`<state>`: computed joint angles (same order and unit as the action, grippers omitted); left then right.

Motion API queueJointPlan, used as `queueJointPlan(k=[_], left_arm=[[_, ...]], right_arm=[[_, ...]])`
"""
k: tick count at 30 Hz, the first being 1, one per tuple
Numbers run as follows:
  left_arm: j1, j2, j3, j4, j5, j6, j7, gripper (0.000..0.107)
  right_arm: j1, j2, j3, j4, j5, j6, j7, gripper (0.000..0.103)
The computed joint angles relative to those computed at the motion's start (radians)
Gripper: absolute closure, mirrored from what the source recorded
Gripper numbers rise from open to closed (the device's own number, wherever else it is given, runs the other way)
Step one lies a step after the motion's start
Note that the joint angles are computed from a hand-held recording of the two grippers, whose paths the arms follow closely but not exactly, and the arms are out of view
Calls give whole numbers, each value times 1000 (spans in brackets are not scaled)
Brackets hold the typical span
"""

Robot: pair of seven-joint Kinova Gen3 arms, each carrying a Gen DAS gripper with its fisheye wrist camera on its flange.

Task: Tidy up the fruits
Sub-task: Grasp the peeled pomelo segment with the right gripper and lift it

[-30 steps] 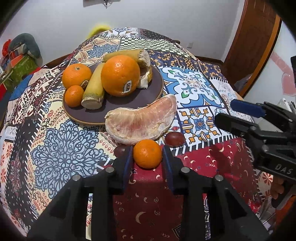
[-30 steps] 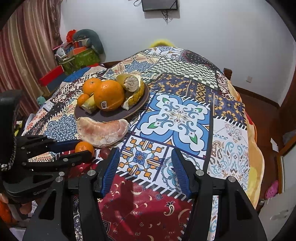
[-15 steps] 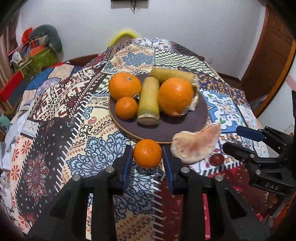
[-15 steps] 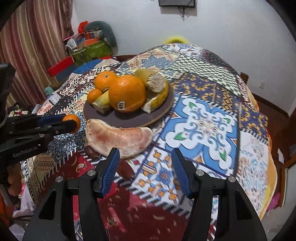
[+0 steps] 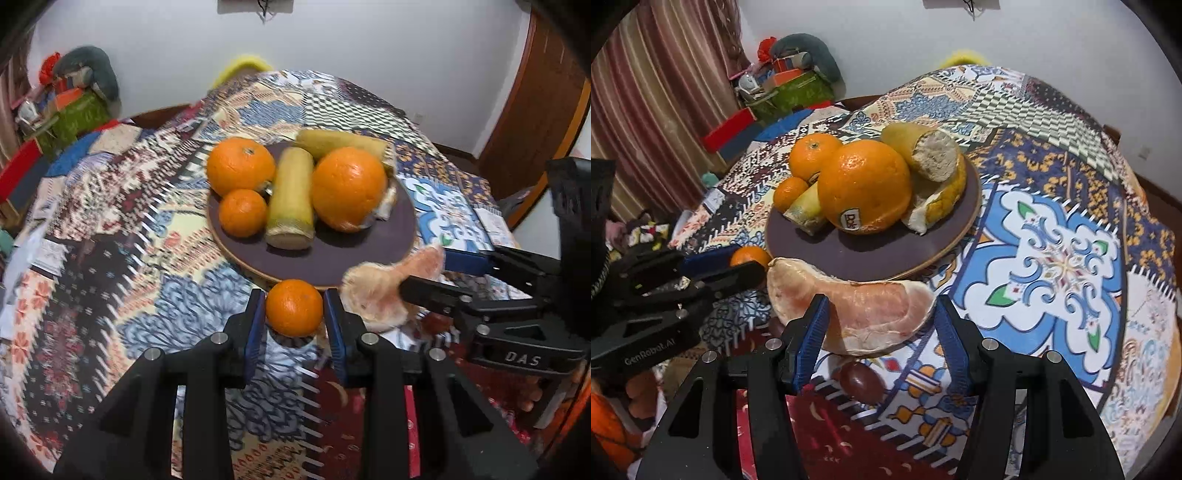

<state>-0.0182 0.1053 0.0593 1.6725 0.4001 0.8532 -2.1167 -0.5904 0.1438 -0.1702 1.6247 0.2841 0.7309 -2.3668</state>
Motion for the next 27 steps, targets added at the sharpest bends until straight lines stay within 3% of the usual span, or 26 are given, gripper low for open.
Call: queueJointPlan(k=[3,5,9,22,27], left_arm=[[57,-11,-36,19,-33,-29,21,75],[37,-11,-1,17,-63,-33,53,75],[7,0,9,0,-20,8,33,75],[7,-77,-24,55,-21,6,-5,75],[-17,-96,-51,72,-1,30,-34,75]], right_arm=[[-36,-8,1,-1,75,26,-48,52],[-47,-17,-4,-1,104,39,-69,59],[-11,-57,-17,27,47,0,-36,70],[-41,-107,-81,43,79,13,-74,72],[-38,-118,-91,72,26,-8,-77,72]])
